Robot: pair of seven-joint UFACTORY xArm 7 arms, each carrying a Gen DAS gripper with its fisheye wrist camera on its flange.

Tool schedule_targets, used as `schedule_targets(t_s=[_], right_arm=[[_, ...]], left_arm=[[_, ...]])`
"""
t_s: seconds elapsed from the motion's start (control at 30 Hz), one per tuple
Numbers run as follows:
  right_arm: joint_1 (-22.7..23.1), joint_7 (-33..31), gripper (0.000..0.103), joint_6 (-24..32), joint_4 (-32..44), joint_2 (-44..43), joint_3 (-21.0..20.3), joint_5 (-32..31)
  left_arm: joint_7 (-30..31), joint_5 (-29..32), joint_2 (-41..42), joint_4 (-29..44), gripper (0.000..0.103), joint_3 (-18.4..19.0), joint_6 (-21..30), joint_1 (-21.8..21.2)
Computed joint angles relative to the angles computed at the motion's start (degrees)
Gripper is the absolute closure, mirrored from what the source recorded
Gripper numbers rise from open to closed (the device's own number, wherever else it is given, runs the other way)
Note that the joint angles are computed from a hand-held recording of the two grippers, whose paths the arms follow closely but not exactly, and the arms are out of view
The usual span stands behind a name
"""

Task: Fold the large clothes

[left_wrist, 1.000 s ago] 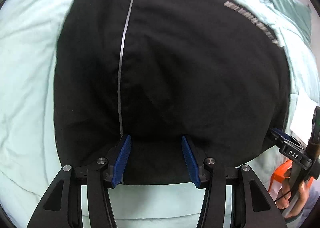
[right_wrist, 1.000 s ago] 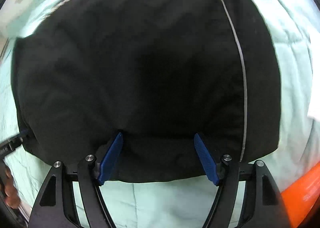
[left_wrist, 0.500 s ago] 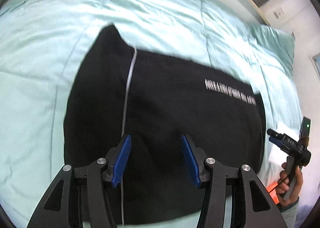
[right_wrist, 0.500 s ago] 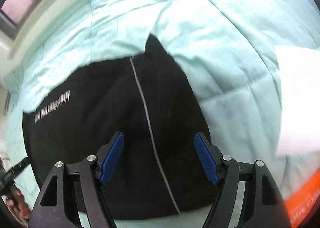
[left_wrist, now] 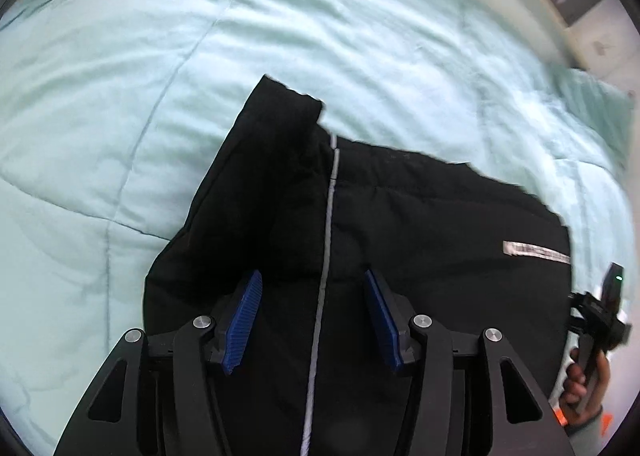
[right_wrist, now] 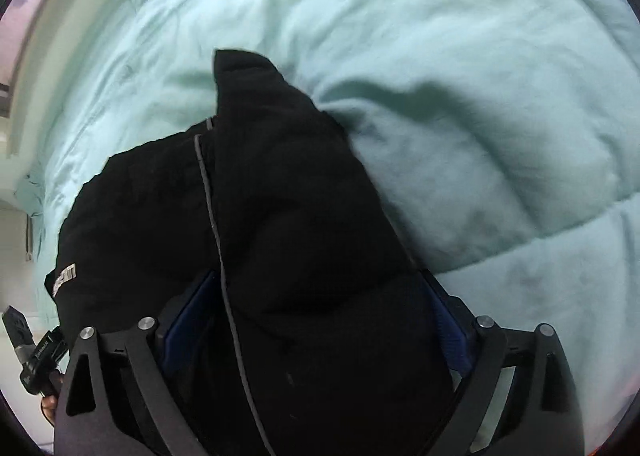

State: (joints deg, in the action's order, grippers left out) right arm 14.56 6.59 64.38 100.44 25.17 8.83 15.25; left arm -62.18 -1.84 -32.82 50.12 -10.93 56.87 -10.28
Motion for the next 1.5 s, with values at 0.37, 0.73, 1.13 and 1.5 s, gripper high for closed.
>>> schedule_targets(t_s=[0.37,0.73,1.13,1.5], right_arm=[[-1.67,-13.88,0.007,-2.59,-13.18,-13.02,0.44,5.39],[-3.46,-15.38,0.007,2.31,-11.37,-9.55,-0.57,7.35],[-5.31,-18.65,0.0,5.37,-5.32,-0.85,1.62,15.55],[-6.5,-21.52,0.027,3.68,-8.42,-4.85,1.4,17.71]], left_arm=[[-2.02,-4.9,-21.83,-9.1,0.042,0.62,6.24,0.33],[-3.6,-14.04,-29.13,-22.45,0.027,3.58,-3.76,-3.36],[7.37,-26.42,-22.01,-31.69,0.027,10.62,-28.94,-12.66],[4.87,-24.0,-23.23,-32.2,0.057,7.54,-34.19,-13.59]])
